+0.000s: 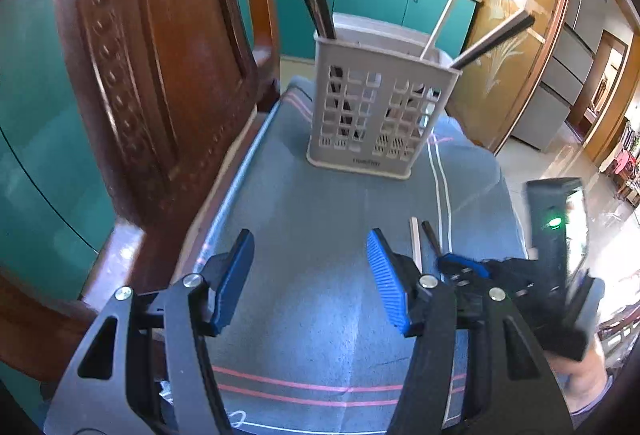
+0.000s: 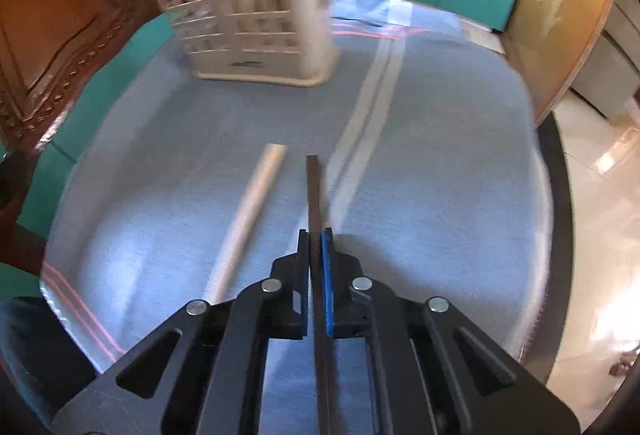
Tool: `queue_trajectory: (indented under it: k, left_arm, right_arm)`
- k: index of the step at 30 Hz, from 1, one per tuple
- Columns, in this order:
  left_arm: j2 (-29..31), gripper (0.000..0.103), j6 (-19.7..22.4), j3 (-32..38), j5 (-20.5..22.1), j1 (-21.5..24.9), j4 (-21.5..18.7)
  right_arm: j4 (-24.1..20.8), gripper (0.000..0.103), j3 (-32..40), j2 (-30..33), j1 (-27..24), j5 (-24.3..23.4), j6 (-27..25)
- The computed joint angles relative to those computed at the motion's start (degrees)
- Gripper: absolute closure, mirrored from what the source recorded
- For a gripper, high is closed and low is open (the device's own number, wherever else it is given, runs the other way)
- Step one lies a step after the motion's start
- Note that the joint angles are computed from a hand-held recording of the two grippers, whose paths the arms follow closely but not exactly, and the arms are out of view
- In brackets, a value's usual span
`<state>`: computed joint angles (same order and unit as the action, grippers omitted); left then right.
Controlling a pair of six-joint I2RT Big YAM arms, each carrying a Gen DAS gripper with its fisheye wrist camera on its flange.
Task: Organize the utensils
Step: 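Close the right gripper on a dark brown chopstick while the left closes on a light one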
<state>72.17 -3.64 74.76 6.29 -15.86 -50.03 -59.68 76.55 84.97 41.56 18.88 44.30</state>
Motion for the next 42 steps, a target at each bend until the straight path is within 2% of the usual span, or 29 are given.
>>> queue_trajectory:
  k: [5,10,16,23,27,29,31,38,42]
  left_arm:
    - [1.3,0.043,0.1,-0.1,0.8,-1.8,-0.7]
    - [2.1,0.041,1.0,-0.6,0.0,-4.5,-1.0]
    - [4.2,0.039,0.2,-2.0,2.2,-8.1,-1.5]
    - [5.5,0.04,2.8,-4.4,-2.0,-12.5,-1.3]
    - [5.0,0.042,4.1,-5.5,-3.9,-13.1,0.0]
    - [4.8,0.048,4.0,-5.7,-4.3,-13.1,0.2]
    - [4.5,0.05,3.6,-6.0,-4.5,-12.6,0.0]
    - [3.5,0.05,3.3,-6.4,-4.6,-11.2,-0.7]
    - [4.1,0.047,2.9,-6.2,-5.9,-11.8,0.5]
  right_arm:
    - [1.7,0.096,-4.6,-4.5,-1.7,-2.2,4.0]
    - [6.0,0.092,-8.7,-9.2,-2.0,-2.7,4.6]
    - [4.0,0.085,-8.5,-10.5,-1.9,1.1,5.3]
    - [3.8,0.084,-9.3,-11.2,-2.4,1.9,5.3]
    - [3.6,0.084,-9.2,-11.1,-2.0,2.0,5.4]
    - [3.3,0.084,-8.8,-10.9,-1.8,2.3,5.2]
    - [2.7,0.084,-8.3,-10.3,-1.6,2.5,5.1]
    - [2.1,0.084,-7.4,-9.9,-1.0,3.3,4.5]
    - [1.3,0.082,-7.2,-10.2,-0.6,4.6,4.0]
